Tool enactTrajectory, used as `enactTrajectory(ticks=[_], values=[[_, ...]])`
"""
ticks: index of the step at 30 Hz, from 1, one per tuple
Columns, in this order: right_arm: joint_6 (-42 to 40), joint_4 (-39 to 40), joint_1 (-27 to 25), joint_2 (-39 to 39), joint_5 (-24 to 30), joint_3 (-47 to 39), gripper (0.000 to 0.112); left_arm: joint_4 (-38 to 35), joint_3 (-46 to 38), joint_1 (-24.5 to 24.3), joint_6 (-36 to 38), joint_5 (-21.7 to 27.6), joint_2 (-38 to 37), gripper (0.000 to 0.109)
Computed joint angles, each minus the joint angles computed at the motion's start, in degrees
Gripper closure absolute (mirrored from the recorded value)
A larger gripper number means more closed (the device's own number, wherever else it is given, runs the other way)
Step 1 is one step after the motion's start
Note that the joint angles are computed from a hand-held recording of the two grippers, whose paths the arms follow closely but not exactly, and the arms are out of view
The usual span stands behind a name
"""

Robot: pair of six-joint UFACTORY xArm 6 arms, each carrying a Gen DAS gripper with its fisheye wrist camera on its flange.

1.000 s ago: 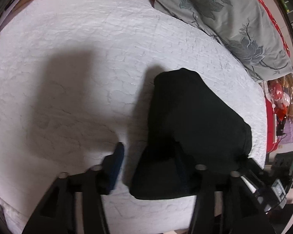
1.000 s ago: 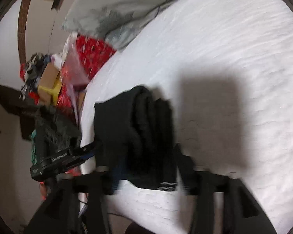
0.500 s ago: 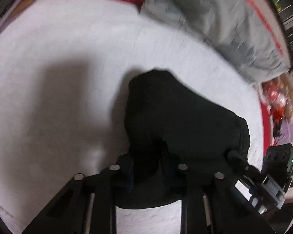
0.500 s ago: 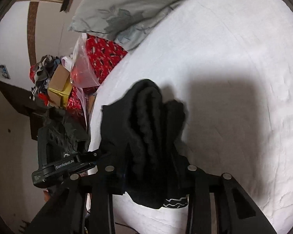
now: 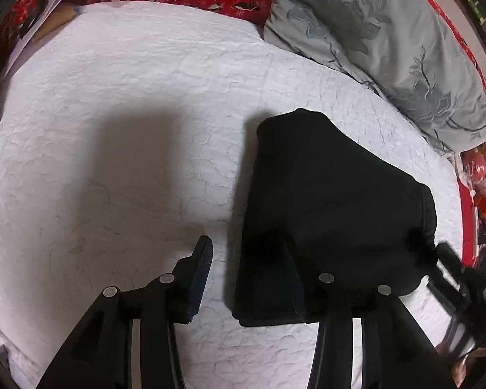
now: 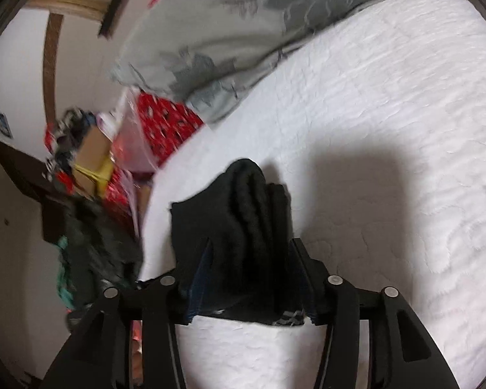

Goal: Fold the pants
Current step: 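Open both tools and release the folded pants on the bed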

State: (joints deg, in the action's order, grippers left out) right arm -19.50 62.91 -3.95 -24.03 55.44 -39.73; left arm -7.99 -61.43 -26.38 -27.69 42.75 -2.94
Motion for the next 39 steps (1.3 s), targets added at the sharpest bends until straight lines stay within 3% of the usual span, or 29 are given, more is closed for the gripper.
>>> enactTrajectory(ticks=[3,5,11,14,18,21,23,26,29,34,39], values=[[0.7,-2.8,1.6,0.2,1.6,-0.6,0.061,-1.2,-0.8,0.3,0.6,1.4,0.2,0.06],[2.3,-7.3,3.8,0.2,-0.1,-1.2,0.087,-1.3,-0.4,-0.3,0.5,1.5,-0.6,0.06],[3.3,-10.6,2.4,-2.6,1.0,1.2,0.088,13.1,-1.3,-4.2,-5.0,4.8,-0.2,0.044],[3.3,-10.0,1.9,-1.9,0.2,3.0,0.08,16.4,-2.0,-5.2,-7.3,6.5,-0.1,0.044],[3.2,-6.6,-1.2,-3.2,4.1,2.2,0.074,15.4,-0.7,-4.9,-8.9,7.6,-3.0,0.046],[3.5,-7.0,-4.1,-6.4,6.5,1.9,0.057,15.2,1.9,-5.3,-11.8,7.6,-6.9,0.045],[5.2,-12.5,-4.6,-10.3,7.0,2.0,0.042,15.9,3.4,-6.8,-14.2,7.6,-9.3,0.042],[7.7,-23.4,-3.4,-17.5,7.4,3.2,0.032,20.4,4.7,-10.5,-19.6,8.4,-11.8,0.03],[12.8,-35.7,-0.3,-23.7,8.1,4.6,0.022,25.8,5.6,-15.3,-25.5,9.8,-14.0,0.025],[19.9,-46.9,2.2,-32.3,10.5,6.3,0.012,33.2,5.6,-23.8,-34.6,15.5,-16.0,0.025],[21.1,-52.0,3.5,-39.4,10.3,7.4,0.011,38.8,4.7,-29.5,-42.1,20.8,-16.3,0.025]])
